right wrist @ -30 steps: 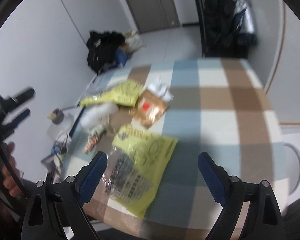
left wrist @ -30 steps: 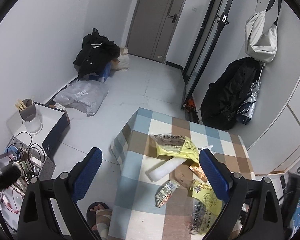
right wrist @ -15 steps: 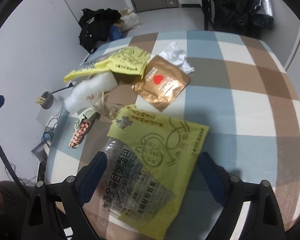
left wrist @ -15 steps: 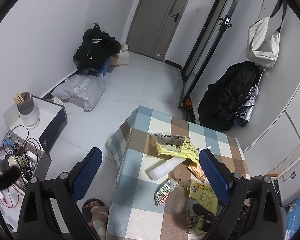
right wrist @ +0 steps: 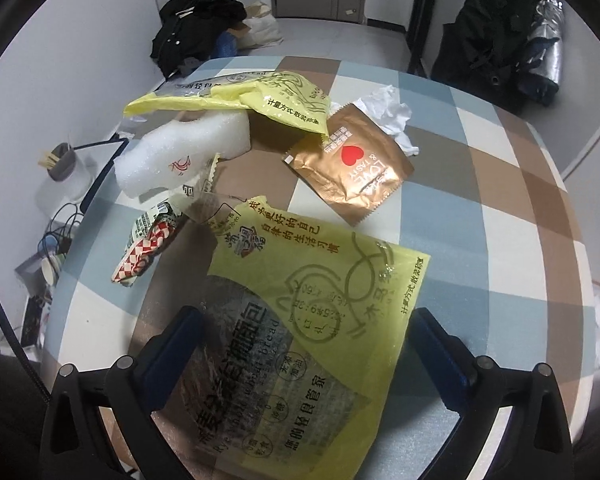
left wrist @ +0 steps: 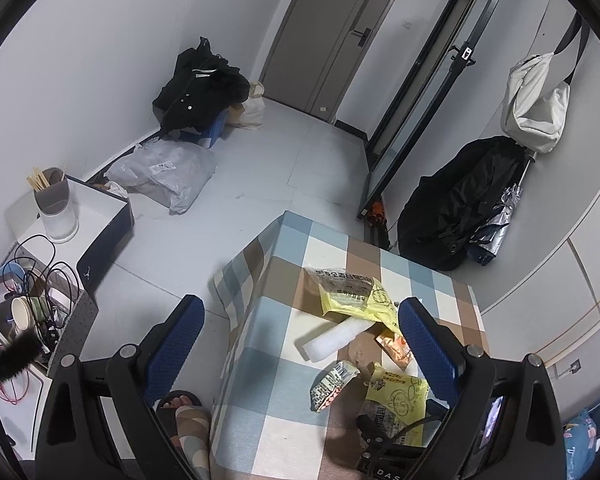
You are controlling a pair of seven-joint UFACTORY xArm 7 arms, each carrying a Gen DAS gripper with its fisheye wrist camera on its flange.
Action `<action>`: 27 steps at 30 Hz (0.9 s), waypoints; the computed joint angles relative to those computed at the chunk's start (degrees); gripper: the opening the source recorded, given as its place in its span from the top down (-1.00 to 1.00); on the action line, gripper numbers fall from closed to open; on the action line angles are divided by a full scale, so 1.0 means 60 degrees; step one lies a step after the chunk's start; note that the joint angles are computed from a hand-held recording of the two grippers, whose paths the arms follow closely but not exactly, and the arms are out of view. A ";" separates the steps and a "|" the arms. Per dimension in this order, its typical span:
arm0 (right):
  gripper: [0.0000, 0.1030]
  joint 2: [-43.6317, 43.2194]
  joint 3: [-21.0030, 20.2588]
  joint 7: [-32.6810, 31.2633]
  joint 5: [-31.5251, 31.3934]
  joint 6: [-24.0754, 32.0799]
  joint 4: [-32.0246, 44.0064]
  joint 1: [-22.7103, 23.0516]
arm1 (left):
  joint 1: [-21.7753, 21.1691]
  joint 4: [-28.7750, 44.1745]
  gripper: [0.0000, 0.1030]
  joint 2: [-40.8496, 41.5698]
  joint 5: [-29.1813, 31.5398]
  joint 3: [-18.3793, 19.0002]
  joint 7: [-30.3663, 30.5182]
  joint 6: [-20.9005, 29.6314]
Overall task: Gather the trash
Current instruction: 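Lower the right gripper onto the yellow bread bag and close it, then lower the left gripper onto the striped snack wrapper and close it while the right lifts the yellow bag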
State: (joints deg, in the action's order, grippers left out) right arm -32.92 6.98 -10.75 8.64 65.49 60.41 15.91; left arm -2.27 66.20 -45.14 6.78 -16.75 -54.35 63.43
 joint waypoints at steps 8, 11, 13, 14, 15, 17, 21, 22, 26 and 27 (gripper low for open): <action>-0.45 -0.0386 -0.0416 -0.0681 0.0230 -0.0171 -0.0274 0.0043 | -0.0036 0.0024 -0.86 0.0125 -0.0027 0.0037 -0.0031 -0.0037; -0.19 -0.0423 -0.0420 -0.0745 0.0211 -0.0202 -0.0275 -0.0074 | -0.0029 0.0054 -0.86 0.0125 0.0089 -0.0033 0.0036 0.0034; 0.04 -0.0492 -0.0470 -0.0821 0.0253 -0.0232 -0.0312 -0.0106 | -0.0032 0.0051 -0.86 0.0113 0.0119 -0.0047 0.0054 0.0066; 0.20 -0.0513 -0.0494 -0.0893 0.0269 -0.0251 -0.0320 -0.0109 | -0.0024 0.0041 -0.86 0.0097 0.0128 -0.0050 0.0044 0.0093; 0.27 -0.0521 -0.0502 -0.0941 0.0268 -0.0267 -0.0329 -0.0126 | -0.0011 0.0029 -0.86 0.0085 0.0130 -0.0051 0.0018 0.0113; 0.68 -0.0509 -0.0562 -0.1024 0.0318 -0.0255 -0.0300 -0.0153 | -0.0004 0.0013 -0.86 0.0082 0.0103 -0.0029 -0.0025 0.0150; 0.84 -0.0422 -0.0780 -0.1144 0.0595 -0.0078 -0.0199 -0.0189 | -0.0051 0.0019 -0.86 0.0076 0.0007 0.0021 -0.0074 0.0220; 0.87 -0.0390 -0.0855 -0.1210 0.0690 0.0030 -0.0141 -0.0185 | -0.0088 -0.0028 -0.86 0.0027 -0.0034 0.0046 -0.0086 0.0129; 0.94 -0.0428 -0.1081 -0.1424 0.1077 0.0307 -0.0036 -0.0212 | -0.0073 0.0053 -0.86 0.0115 0.0095 -0.0055 0.0054 0.0154; 0.94 -0.0483 -0.1130 -0.1497 0.1154 0.0320 -0.0048 -0.0230 | -0.0079 0.0077 -0.86 0.0164 0.0122 -0.0078 0.0104 0.0185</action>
